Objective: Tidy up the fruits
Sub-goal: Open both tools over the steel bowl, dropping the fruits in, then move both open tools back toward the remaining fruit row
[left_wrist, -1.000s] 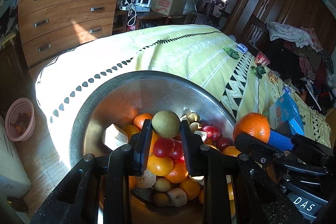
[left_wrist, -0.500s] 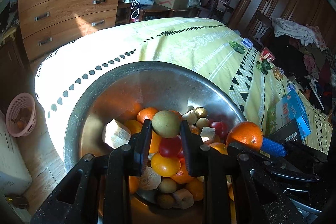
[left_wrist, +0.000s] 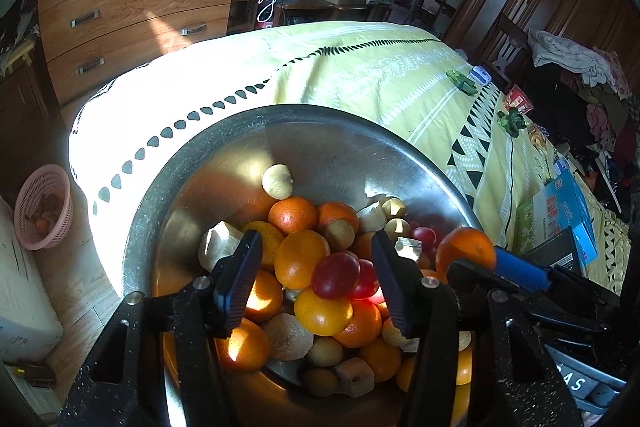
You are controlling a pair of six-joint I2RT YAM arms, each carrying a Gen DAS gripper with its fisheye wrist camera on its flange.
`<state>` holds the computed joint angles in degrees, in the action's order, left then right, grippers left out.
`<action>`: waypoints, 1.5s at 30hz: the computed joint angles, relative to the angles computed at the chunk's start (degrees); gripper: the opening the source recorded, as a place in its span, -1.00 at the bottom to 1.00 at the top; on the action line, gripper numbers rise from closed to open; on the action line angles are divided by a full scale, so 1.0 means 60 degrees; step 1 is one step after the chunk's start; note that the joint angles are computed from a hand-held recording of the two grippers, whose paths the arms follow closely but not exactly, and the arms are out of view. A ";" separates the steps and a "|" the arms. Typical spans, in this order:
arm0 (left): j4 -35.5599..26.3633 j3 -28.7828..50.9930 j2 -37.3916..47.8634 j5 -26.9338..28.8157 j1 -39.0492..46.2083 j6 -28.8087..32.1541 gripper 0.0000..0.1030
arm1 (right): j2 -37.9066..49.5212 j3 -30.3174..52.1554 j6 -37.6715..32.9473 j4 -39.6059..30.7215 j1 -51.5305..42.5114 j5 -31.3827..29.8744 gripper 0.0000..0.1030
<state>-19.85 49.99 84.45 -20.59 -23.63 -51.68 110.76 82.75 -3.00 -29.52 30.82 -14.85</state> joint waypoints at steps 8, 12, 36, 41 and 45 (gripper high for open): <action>-0.1023 0.0357 -0.0117 -0.1204 -0.0244 -0.0485 0.49 | -0.1377 -0.0518 0.0044 0.0501 -0.0167 0.0076 0.48; -0.1521 0.0441 -0.0446 -0.1623 -0.0480 -0.0945 0.55 | -0.2432 -0.0990 -0.0136 0.0967 -0.0089 0.0486 0.71; -0.2128 0.2818 0.0030 -0.4530 -0.4452 -0.1405 0.94 | -0.7922 -0.4791 -0.1518 0.3071 -0.5498 0.0645 1.00; -0.2319 0.4753 0.1762 -0.4443 -0.5117 -0.0836 0.94 | -0.7645 -0.4792 -0.1525 0.2780 -0.7294 -0.0054 1.00; -0.2696 0.6769 0.3365 -0.4254 -0.5557 -0.0244 0.94 | -0.7273 -0.4606 -0.1671 0.2605 -0.8528 -0.0887 1.00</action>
<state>-36.03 90.61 104.64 -46.12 -56.97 -53.14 67.12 55.11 -13.02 -13.89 -20.35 -20.17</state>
